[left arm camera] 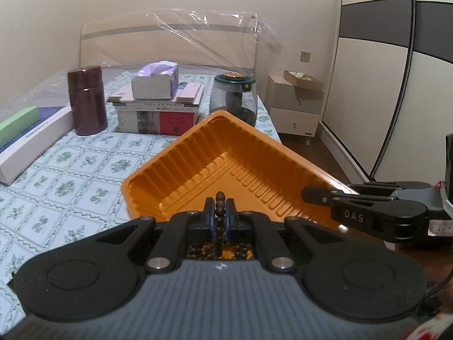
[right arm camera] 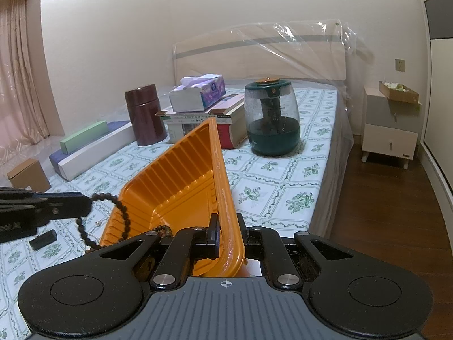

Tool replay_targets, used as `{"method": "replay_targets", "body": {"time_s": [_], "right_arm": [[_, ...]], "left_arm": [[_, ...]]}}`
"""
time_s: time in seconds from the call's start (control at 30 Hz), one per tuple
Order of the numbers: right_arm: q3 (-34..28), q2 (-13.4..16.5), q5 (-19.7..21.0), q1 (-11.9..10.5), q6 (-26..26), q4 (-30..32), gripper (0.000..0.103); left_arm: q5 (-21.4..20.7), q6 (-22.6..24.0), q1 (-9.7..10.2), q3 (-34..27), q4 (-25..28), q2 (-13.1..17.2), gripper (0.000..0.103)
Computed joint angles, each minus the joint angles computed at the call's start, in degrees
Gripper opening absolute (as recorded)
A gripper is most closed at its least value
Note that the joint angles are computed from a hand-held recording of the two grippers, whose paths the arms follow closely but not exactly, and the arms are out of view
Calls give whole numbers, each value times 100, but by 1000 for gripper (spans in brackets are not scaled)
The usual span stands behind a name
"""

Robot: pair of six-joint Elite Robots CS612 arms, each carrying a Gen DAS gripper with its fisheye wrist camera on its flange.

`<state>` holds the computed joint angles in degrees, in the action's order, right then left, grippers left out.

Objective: Organize jewelry
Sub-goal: 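Release the watch in the tray and move the left gripper back to the bed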

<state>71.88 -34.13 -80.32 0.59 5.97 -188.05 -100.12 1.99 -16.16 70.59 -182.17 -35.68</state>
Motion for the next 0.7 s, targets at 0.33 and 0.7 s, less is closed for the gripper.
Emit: {"method": "replay_targets", "body": {"time_s": [0.33, 0.7], "right_arm": [[-24, 17, -1, 3, 46, 13, 9], [-34, 23, -10, -2, 50, 17, 9]], "left_arm": [[-53, -131, 50, 92, -80, -16, 25], [851, -676, 302, 677, -160, -275, 24]]}}
